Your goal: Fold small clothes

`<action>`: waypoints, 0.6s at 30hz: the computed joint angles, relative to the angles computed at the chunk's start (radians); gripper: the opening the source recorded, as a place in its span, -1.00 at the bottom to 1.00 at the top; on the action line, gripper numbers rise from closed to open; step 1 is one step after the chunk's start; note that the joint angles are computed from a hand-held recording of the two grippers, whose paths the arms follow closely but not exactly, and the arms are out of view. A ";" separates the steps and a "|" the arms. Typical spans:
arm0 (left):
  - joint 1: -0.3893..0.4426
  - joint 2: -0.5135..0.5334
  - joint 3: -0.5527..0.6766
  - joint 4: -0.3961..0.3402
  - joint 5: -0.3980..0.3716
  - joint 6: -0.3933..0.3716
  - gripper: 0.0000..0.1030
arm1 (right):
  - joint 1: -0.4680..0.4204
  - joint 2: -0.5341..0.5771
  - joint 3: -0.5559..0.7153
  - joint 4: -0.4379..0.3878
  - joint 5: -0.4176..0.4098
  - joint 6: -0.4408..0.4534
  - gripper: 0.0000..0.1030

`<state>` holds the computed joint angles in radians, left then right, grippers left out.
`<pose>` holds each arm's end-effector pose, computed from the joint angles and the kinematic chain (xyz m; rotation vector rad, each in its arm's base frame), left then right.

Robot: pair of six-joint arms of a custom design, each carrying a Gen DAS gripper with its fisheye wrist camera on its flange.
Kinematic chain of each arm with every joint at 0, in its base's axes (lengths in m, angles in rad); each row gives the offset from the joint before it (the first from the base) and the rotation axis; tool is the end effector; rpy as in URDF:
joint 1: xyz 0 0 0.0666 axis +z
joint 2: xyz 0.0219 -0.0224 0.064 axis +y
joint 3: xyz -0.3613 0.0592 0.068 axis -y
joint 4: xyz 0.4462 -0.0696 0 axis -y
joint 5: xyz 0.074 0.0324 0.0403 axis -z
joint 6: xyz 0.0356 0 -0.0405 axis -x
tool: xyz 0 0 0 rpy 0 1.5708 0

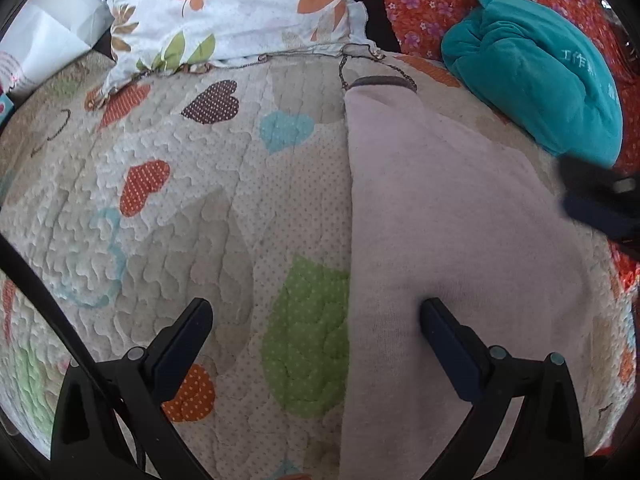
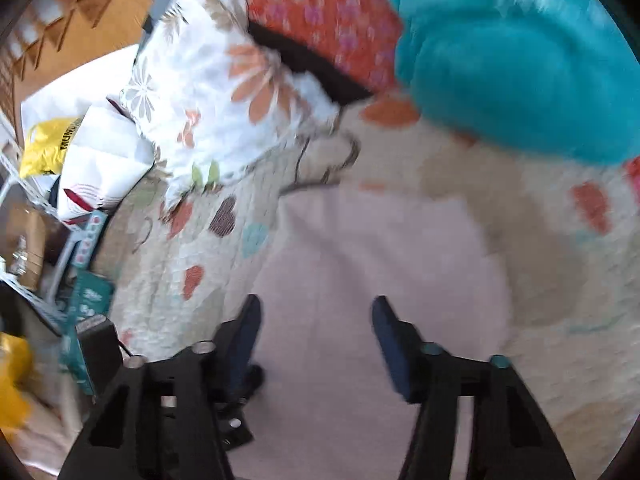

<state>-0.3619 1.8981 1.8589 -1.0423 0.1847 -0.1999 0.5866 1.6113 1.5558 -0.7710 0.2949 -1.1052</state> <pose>0.6516 -0.2541 0.3371 0.7946 2.5325 -0.2985 0.5248 0.3359 0.3845 0.7490 2.2815 0.4644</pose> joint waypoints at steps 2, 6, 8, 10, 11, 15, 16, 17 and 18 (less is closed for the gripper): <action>0.001 0.003 0.004 -0.005 0.005 0.001 1.00 | -0.026 0.052 0.031 -0.021 -0.068 -0.005 -0.28; 0.001 0.011 0.014 -0.015 0.010 0.007 1.00 | -0.075 0.158 0.112 -0.089 -0.131 -0.001 -0.47; 0.002 0.016 0.021 -0.022 0.016 0.012 1.00 | -0.092 0.189 0.156 -0.106 -0.117 0.015 -0.47; 0.003 0.019 0.026 -0.026 0.021 0.017 1.00 | -0.110 0.234 0.219 -0.146 -0.116 0.025 -0.47; 0.003 0.022 0.029 -0.029 0.023 0.018 1.00 | -0.118 0.260 0.257 -0.173 -0.108 0.031 -0.47; 0.002 0.022 0.029 -0.031 0.024 0.021 1.00 | -0.138 0.363 0.408 -0.303 -0.037 0.083 -0.46; 0.003 0.022 0.029 -0.029 0.024 0.020 1.00 | -0.141 0.388 0.448 -0.344 -0.017 0.090 -0.44; 0.003 0.021 0.027 -0.027 0.023 0.019 1.00 | -0.144 0.397 0.464 -0.364 -0.007 0.090 -0.44; 0.003 0.021 0.025 -0.025 0.023 0.019 1.00 | -0.146 0.405 0.478 -0.375 0.003 0.085 -0.44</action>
<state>-0.3590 1.9187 1.8843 -1.0671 0.2081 -0.1808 0.4405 2.0161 2.0339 -1.1462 0.2983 -1.0198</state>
